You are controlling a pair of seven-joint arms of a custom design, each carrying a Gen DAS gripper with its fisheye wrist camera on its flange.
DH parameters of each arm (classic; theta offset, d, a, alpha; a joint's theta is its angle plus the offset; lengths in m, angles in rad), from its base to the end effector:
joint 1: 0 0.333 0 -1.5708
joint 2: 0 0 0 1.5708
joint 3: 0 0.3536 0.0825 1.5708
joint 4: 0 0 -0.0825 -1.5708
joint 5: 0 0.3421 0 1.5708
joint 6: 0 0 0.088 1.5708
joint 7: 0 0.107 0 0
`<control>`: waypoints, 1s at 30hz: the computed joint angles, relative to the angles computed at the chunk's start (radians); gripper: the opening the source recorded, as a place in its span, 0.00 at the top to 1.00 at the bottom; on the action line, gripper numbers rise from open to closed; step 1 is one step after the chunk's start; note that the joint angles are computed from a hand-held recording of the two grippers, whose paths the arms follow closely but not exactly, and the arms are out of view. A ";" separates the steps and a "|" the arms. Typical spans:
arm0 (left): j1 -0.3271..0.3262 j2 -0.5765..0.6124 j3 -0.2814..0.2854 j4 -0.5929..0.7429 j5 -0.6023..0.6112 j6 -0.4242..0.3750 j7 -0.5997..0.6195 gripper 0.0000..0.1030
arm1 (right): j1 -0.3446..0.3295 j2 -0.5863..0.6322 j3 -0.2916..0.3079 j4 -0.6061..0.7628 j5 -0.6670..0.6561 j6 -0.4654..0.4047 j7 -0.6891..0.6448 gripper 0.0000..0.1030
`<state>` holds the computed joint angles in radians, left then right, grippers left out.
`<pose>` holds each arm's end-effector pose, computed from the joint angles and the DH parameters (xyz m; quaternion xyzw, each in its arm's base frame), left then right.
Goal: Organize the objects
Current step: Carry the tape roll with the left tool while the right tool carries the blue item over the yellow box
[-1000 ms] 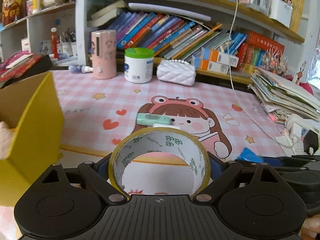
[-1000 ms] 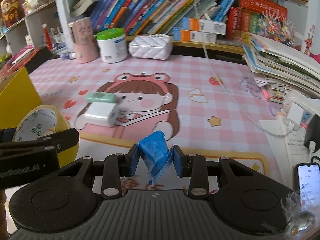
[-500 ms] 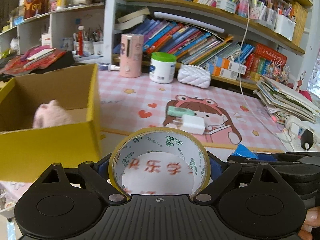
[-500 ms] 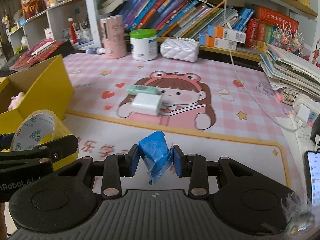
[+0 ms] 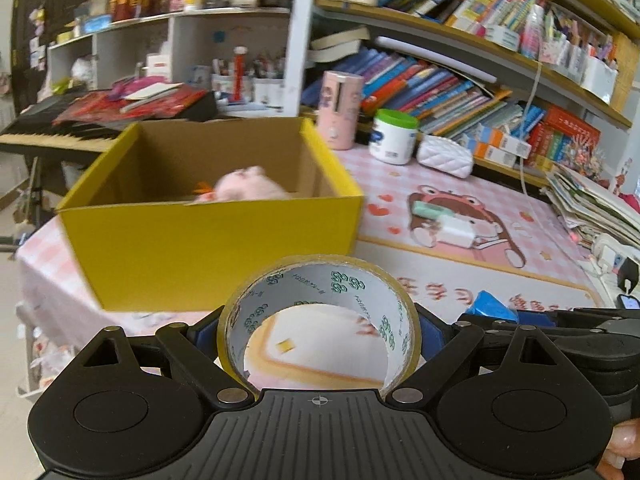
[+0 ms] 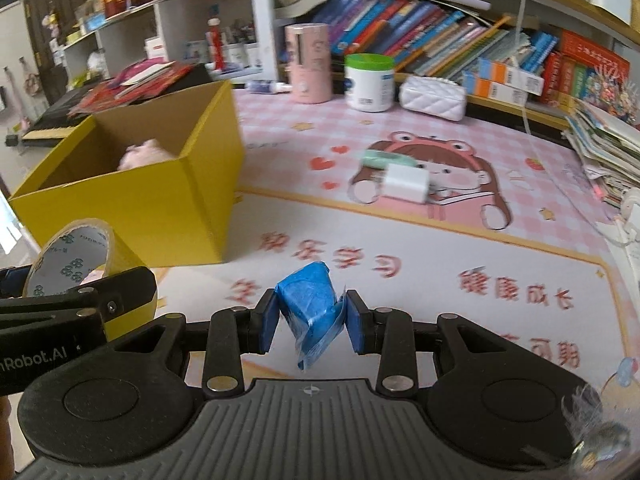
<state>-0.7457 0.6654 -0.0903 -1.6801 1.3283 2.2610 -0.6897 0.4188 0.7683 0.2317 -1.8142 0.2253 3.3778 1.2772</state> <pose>0.4809 -0.4788 0.2802 -0.7714 0.4624 -0.2833 0.3329 0.5857 0.3705 0.2762 -0.8075 0.4410 -0.1533 0.3605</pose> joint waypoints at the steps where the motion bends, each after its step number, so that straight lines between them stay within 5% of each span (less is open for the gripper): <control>1: -0.003 -0.014 0.000 -0.022 0.000 -0.005 -0.013 0.11 | 0.006 -0.004 0.003 -0.010 0.001 0.007 0.001 0.68; 30: 0.019 -0.245 -0.149 -0.390 0.064 -0.230 -0.262 0.11 | 0.164 -0.073 0.012 -0.167 -0.023 0.139 0.051 0.68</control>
